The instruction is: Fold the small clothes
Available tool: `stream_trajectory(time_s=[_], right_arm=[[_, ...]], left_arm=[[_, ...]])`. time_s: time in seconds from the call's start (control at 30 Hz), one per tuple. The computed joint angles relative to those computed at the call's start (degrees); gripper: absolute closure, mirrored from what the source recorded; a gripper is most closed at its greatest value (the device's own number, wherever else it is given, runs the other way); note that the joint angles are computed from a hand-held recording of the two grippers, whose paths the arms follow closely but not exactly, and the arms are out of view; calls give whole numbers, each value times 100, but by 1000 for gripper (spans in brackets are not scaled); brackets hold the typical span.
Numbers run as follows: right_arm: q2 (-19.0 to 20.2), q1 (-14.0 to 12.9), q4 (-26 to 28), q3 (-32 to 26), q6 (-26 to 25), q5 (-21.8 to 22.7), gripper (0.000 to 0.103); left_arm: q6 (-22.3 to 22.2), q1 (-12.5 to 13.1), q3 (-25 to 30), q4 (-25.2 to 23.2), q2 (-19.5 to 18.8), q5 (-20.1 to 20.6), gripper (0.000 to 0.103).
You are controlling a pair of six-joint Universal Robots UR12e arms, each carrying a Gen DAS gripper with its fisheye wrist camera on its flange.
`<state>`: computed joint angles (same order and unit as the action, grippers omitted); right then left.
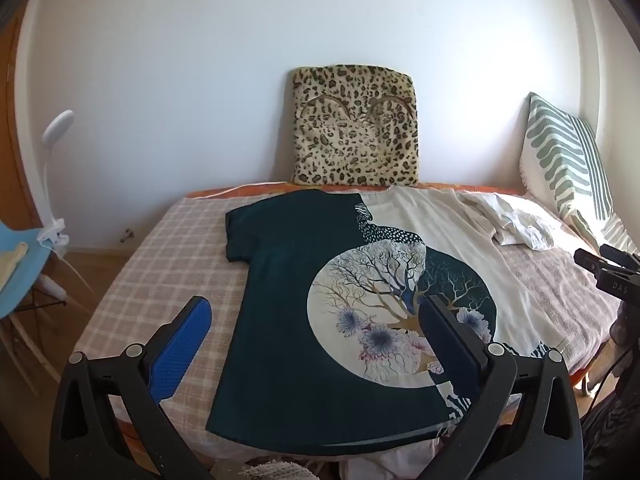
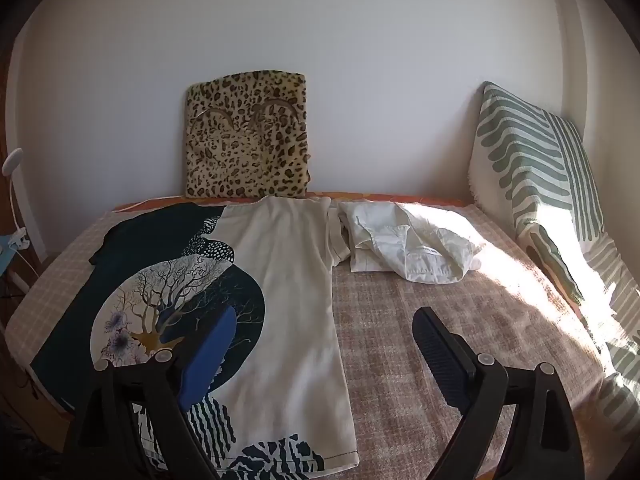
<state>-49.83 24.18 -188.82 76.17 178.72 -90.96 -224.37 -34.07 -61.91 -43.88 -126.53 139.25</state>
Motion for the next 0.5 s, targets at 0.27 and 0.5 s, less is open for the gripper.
stream_trajectory(time_s=[0.27, 0.5], right_arm=[[12, 2, -44, -6, -14, -21, 11], [-5, -3, -87, 10, -7, -43, 11]], left_arm=[[-4, 8, 32, -81, 5, -47, 0], [-9, -4, 34, -82, -8, 43, 0]])
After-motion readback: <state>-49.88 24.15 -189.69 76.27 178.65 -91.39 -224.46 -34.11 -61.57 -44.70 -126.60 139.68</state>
